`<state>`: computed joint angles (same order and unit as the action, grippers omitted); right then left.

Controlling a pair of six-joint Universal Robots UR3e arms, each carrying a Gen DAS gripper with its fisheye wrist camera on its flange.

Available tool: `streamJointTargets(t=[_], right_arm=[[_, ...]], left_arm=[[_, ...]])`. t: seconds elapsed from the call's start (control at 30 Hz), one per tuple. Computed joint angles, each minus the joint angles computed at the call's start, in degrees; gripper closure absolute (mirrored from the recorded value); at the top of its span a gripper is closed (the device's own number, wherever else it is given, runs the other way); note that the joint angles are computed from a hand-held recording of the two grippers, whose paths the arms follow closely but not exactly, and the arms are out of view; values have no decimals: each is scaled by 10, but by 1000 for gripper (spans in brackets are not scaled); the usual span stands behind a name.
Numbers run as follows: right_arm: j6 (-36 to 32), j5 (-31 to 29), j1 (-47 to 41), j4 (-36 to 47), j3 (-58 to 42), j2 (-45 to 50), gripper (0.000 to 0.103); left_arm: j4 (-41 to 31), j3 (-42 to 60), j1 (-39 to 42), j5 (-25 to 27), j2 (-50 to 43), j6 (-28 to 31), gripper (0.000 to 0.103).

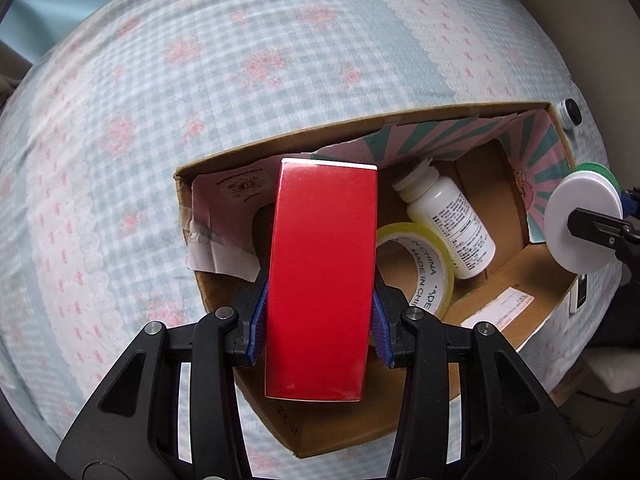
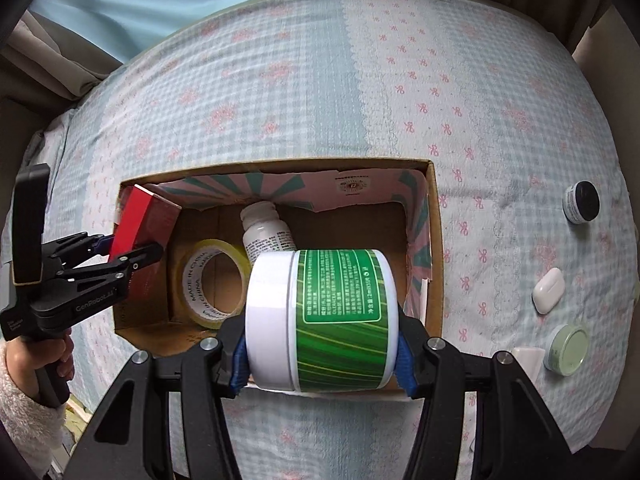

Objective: Organize rigid objects
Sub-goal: 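Carry red box and green-labelled jar into the cardboard box, release both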

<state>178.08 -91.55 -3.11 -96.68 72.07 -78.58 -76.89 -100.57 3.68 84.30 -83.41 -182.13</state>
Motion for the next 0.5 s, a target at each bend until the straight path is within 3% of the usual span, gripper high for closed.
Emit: streamJointTargets(t=[0.27, 0.33, 0.37, 0.4, 0.43, 0.47, 0.5], right_arm=[[-5, -16, 2, -13, -22, 50, 51], [-3, -28, 6, -12, -35, 64, 51], [-1, -27, 4, 0, -49, 75, 51], [3, -22, -1, 13, -62, 84, 50], [4, -8, -10, 18, -63, 83, 38], [8, 7, -18, 14, -59, 78, 13], [9, 20, -26, 4, -47, 66, 0]], left_arm=[[18, -15, -1, 6, -7, 15, 64], [31, -21, -3, 3, 2, 14, 44], [32, -26, 6, -25, 11, 25, 11], [32, -29, 11, -49, 20, 34, 0], [41, -28, 1, -42, 23, 27, 0], [42, -22, -14, -25, 20, 20, 0], [36, -16, -22, -16, 17, 19, 0]])
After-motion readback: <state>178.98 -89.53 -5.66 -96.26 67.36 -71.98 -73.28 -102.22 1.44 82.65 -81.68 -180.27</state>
